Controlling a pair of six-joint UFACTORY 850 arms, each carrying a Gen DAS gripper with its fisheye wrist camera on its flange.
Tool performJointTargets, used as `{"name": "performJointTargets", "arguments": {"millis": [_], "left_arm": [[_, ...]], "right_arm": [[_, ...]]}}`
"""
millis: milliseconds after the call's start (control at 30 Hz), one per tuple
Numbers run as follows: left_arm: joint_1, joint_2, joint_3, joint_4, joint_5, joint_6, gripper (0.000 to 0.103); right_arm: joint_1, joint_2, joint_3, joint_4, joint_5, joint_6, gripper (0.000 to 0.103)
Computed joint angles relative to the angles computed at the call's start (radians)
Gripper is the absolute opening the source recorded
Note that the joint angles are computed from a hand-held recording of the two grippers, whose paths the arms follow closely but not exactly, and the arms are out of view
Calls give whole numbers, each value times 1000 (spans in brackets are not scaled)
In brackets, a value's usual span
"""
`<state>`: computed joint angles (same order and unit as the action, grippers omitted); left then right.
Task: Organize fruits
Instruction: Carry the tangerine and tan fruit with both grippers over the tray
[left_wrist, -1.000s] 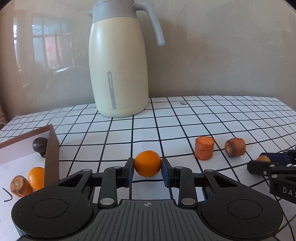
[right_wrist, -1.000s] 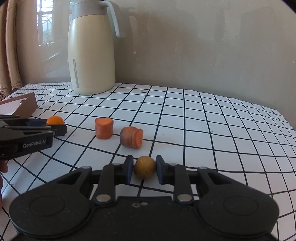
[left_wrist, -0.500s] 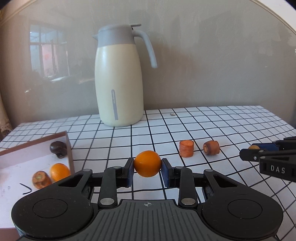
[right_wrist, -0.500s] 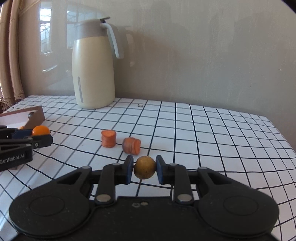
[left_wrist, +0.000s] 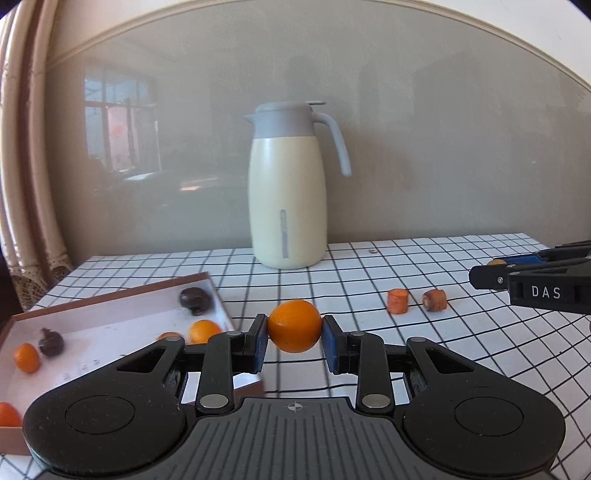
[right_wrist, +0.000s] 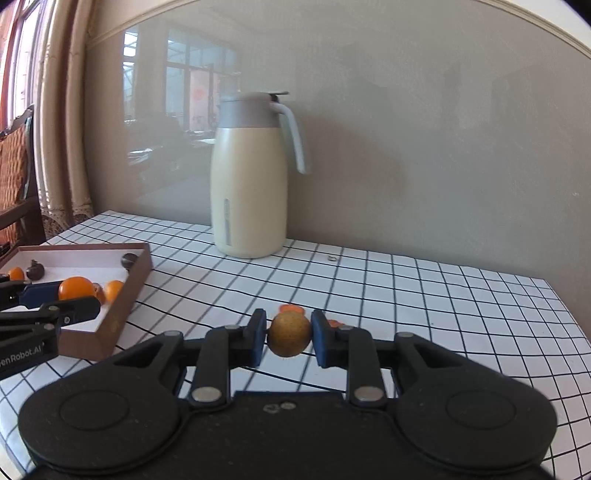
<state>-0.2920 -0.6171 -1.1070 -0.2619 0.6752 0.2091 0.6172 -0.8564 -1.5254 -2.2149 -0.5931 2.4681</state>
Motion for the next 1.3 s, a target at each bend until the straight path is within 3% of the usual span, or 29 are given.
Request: {"name": "performJointTargets", "arguments": {"millis": [433, 1300], "left_arm": [[82, 91, 138, -15, 66, -26, 31], [216, 126, 215, -27, 108, -52, 31]], "right_arm": [[65, -45, -93, -58, 46, -41, 17], [130, -218, -394, -30, 203, -178, 17]]}}
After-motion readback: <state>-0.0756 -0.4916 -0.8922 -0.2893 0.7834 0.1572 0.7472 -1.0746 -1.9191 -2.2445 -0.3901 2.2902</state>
